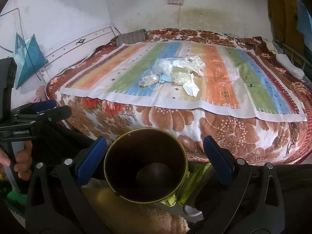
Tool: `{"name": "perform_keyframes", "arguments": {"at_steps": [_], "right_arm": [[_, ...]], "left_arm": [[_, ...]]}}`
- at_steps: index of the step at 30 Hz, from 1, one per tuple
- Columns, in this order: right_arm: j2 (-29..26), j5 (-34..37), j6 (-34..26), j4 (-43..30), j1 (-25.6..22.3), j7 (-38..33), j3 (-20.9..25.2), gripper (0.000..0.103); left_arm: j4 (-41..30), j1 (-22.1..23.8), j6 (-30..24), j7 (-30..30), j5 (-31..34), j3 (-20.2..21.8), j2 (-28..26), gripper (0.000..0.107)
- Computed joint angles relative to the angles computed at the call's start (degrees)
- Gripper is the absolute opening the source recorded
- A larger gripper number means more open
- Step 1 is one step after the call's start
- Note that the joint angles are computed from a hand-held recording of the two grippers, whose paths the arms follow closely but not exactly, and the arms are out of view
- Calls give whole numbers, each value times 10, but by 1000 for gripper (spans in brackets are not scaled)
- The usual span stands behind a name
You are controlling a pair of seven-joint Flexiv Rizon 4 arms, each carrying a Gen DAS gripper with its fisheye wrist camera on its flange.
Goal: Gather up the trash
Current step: 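Move both tools over the bin toward the trash pile on the cloth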
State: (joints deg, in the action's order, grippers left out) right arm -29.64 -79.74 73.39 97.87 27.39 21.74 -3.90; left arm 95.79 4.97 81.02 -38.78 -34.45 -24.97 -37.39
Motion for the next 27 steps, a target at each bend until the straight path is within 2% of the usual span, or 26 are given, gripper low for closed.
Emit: {"name": "perform_keyframes", "arguments": {"at_steps": [2, 5, 8, 10, 11, 14, 19, 22, 27], "right_arm": [[1, -20, -1, -1, 1, 11, -5, 94], [1, 0, -16, -2, -1, -20, 3, 94], [0, -8, -12, -2, 0, -11, 0, 94], [2, 1, -17, 2, 0, -23, 3, 94], [1, 27, -29, 0, -1, -53, 12, 94], [3, 19, -22, 2, 3, -43, 3, 94], [2, 62, -48, 0, 11, -98, 9, 94], [2, 38, -56, -6, 20, -98, -3, 94], [-3, 8, -60, -24, 15, -106, -6, 94]], "left_arm": [[0, 1, -3, -2, -1, -1, 1, 97], [-2, 2, -7, -2, -3, 0, 0, 97], [-4, 0, -8, -6, -6, 3, -1, 97], [-7, -6, -13, -13, -4, 11, -2, 97], [-8, -7, -15, -14, -4, 13, -2, 97], [-10, -8, -17, -15, -4, 15, -3, 97], [-18, -19, -18, -26, 3, 29, -6, 97], [-42, -39, -32, -51, 19, 56, -15, 97], [-67, -46, -57, -72, 29, 67, -25, 97]]}}
